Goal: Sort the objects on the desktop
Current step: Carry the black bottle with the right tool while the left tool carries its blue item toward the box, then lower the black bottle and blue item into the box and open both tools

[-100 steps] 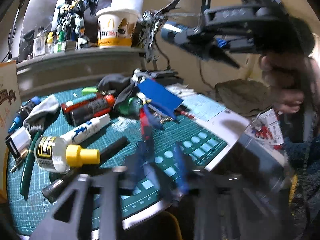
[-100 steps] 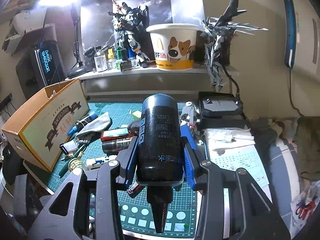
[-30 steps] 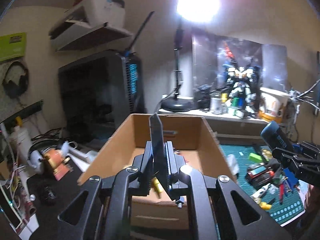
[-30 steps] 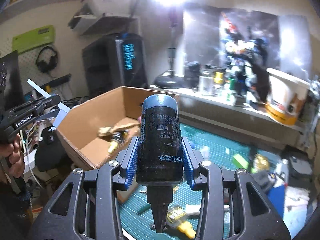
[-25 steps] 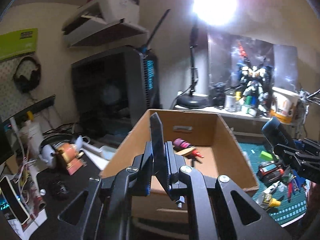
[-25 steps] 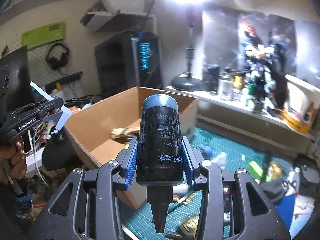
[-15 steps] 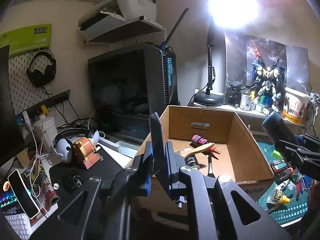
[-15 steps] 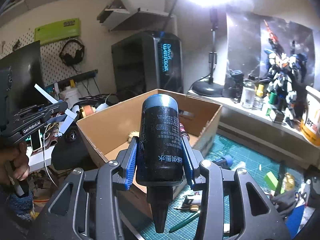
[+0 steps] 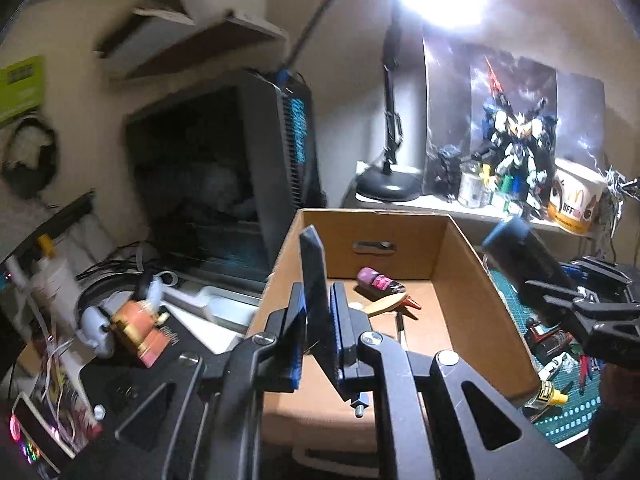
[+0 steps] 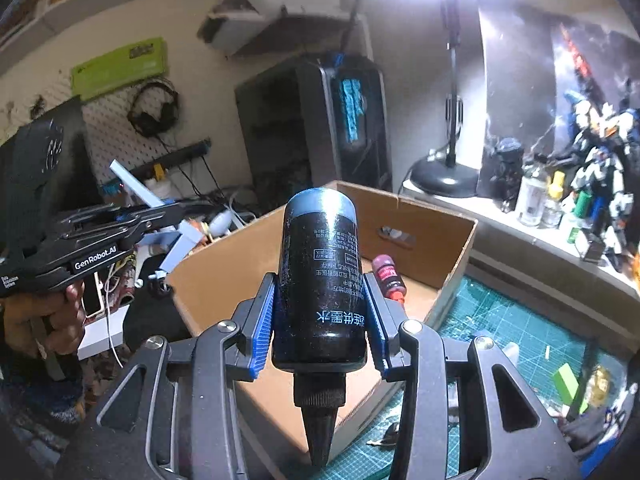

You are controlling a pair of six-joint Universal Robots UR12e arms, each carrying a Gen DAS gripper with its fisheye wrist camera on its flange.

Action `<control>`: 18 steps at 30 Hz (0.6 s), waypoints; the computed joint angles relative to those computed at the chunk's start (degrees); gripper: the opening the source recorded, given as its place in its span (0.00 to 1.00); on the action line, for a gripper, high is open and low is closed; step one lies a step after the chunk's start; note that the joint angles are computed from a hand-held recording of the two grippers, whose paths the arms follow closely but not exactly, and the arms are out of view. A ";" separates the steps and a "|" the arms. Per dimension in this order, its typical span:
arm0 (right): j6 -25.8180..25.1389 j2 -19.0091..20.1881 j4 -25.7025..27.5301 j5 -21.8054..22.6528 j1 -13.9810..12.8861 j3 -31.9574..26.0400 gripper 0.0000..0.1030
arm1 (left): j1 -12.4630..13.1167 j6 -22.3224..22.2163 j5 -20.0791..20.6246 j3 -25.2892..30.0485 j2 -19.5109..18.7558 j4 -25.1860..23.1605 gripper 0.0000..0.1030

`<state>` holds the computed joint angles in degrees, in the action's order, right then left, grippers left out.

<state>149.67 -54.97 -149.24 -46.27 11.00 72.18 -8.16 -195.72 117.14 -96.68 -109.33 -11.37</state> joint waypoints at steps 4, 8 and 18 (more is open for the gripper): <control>-0.79 3.96 8.71 -4.24 1.82 -8.47 0.37 | 2.43 0.92 -7.14 6.62 -2.73 -10.96 0.11; 0.42 8.81 18.25 -7.13 3.29 -17.92 0.37 | 4.11 0.55 -10.42 14.14 -6.83 -22.93 0.11; 4.19 17.15 30.54 -12.78 4.96 -32.01 0.37 | 5.68 -2.65 -12.88 24.20 -13.92 -36.91 0.11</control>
